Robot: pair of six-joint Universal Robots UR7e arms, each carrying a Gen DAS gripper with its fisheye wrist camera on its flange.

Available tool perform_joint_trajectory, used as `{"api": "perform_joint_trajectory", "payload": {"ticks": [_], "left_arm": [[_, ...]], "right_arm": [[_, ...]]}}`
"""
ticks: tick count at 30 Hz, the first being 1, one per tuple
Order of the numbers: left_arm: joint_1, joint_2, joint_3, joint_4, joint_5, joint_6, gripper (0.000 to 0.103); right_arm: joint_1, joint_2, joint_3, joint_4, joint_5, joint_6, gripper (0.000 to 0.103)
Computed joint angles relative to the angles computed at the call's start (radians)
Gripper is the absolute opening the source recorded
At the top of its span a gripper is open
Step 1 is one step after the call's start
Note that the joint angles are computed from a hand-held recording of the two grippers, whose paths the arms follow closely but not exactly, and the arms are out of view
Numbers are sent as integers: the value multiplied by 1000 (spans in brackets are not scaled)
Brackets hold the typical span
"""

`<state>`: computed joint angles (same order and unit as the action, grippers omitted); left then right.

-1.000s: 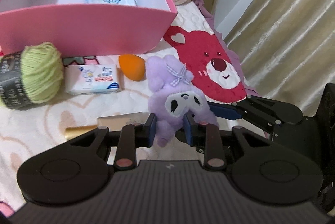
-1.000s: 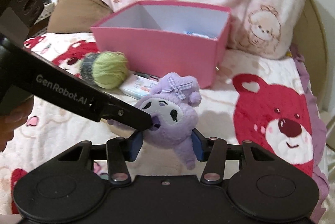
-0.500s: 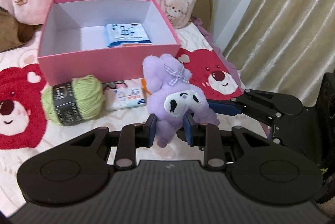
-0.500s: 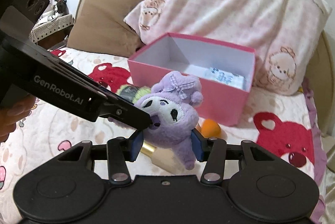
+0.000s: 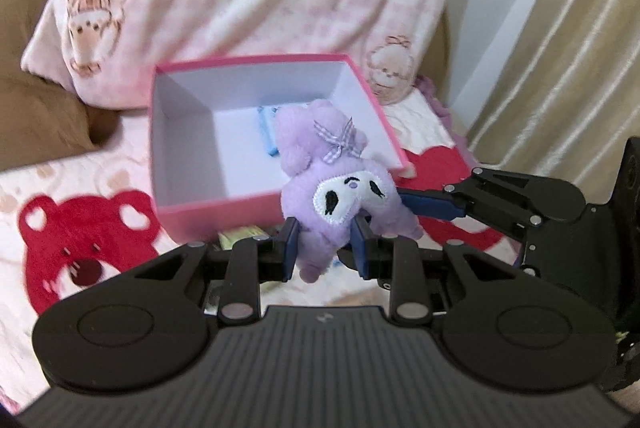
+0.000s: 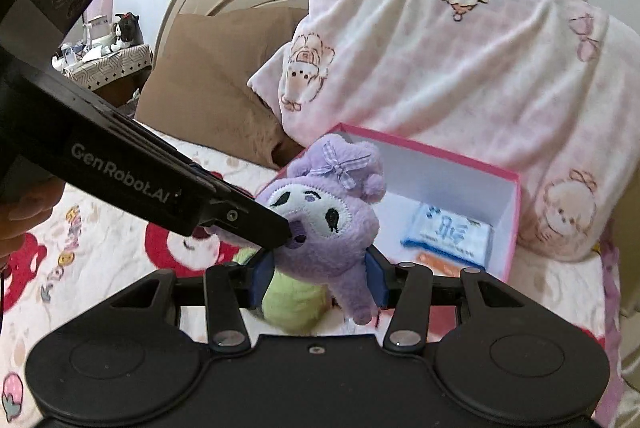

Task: Organize objects
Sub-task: 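Lift the purple plush with the left tool and release it into the pink box, then withdraw the open left tool from the pink box toward the gold-capped bottle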

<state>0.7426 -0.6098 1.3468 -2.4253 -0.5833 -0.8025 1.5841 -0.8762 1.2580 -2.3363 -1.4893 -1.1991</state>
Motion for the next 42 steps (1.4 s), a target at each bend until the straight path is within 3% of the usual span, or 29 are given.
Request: {"api": "perform_joint_trajectory", "payload": {"ticks": [5, 10, 13, 17, 22, 30, 32, 35, 38, 42], "left_arm": [[61, 18, -119, 144, 5, -10, 27], [121, 73, -209, 153, 16, 12, 27], [148, 110, -228, 71, 27, 79, 27], [195, 127, -241, 0, -31, 93, 28], [242, 149, -259, -12, -70, 64, 28], [271, 159, -244, -44, -132, 20, 29], [274, 165, -252, -48, -127, 11, 35], [272, 166, -256, -40, -122, -10, 48], [256, 153, -238, -35, -97, -4, 55], [221, 110, -186, -40, -81, 15, 57]], "right_arm": [[28, 129, -183, 99, -30, 61, 54], [48, 269, -373, 172, -89, 98, 54], [52, 355, -513, 248, -130, 136, 54], [49, 448, -643, 302, -167, 153, 54], [44, 570, -832, 418, -205, 227, 54], [42, 673, -1001, 535, -274, 257, 54], [40, 710, -1081, 581, -276, 282, 54], [43, 705, -1068, 557, -295, 286, 56], [42, 711, -1120, 624, -261, 322, 62], [42, 564, -892, 531, -219, 293, 62]]}}
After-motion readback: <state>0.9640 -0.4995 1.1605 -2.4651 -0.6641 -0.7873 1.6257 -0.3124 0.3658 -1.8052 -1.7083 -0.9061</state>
